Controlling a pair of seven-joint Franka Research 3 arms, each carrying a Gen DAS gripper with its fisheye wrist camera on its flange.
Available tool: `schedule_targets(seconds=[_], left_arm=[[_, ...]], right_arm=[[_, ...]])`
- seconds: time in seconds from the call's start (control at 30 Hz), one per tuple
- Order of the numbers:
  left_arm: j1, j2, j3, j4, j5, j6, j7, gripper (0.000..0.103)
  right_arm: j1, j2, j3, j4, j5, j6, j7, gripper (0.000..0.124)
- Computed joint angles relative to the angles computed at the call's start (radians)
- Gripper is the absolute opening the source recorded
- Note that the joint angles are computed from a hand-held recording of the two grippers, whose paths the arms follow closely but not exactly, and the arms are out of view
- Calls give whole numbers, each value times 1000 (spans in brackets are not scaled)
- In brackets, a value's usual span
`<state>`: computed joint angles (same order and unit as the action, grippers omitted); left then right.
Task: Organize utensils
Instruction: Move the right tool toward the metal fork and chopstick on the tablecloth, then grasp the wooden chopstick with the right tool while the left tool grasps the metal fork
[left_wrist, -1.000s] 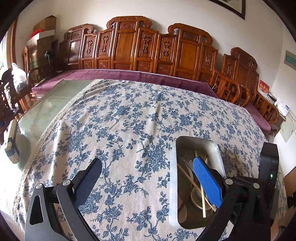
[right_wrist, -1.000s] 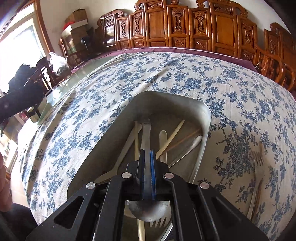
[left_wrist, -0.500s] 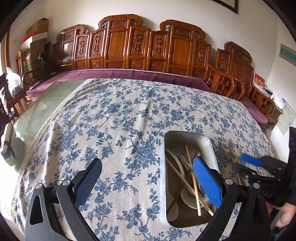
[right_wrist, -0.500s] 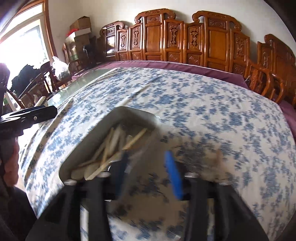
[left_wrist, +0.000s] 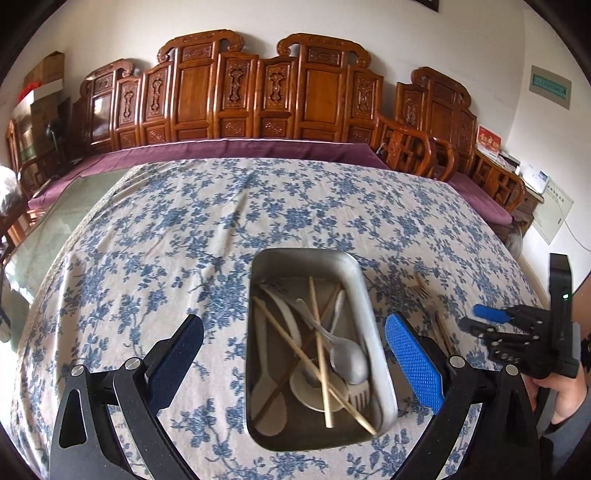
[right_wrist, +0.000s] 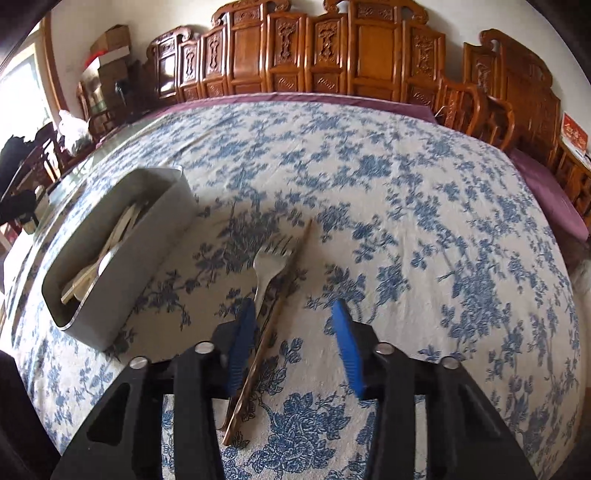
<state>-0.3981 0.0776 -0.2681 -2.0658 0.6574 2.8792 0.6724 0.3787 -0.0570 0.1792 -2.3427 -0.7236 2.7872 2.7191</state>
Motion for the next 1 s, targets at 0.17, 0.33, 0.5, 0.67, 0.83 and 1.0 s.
schedule_targets(seconds=[0.17,0.33,0.5,0.67,0.83,1.0], left_arm=[[-20,21,-11,14,-1,-3,15,95],[-43,37,-13,29,10,-26,24,95],[-55,44,-13,37,4,-35,36,95],[-63,48,-20,41,-21,-44,65,95],[-85,52,-23,60,0,-74,62,95],[-89,72,-39,89,-69,-93,104,95]], right_arm=[[35,68,-9,58,48,-31,-67,26],[67,101,-33,89,90,-79,-126,26],[72,90,-54,81,95,-102,-134,19],[41,49,-60,36,112,-104,-140,6],[4,22,-54,-2,120,-84,-146,6],[-21,7,-48,-20,148,-66,-188,6]])
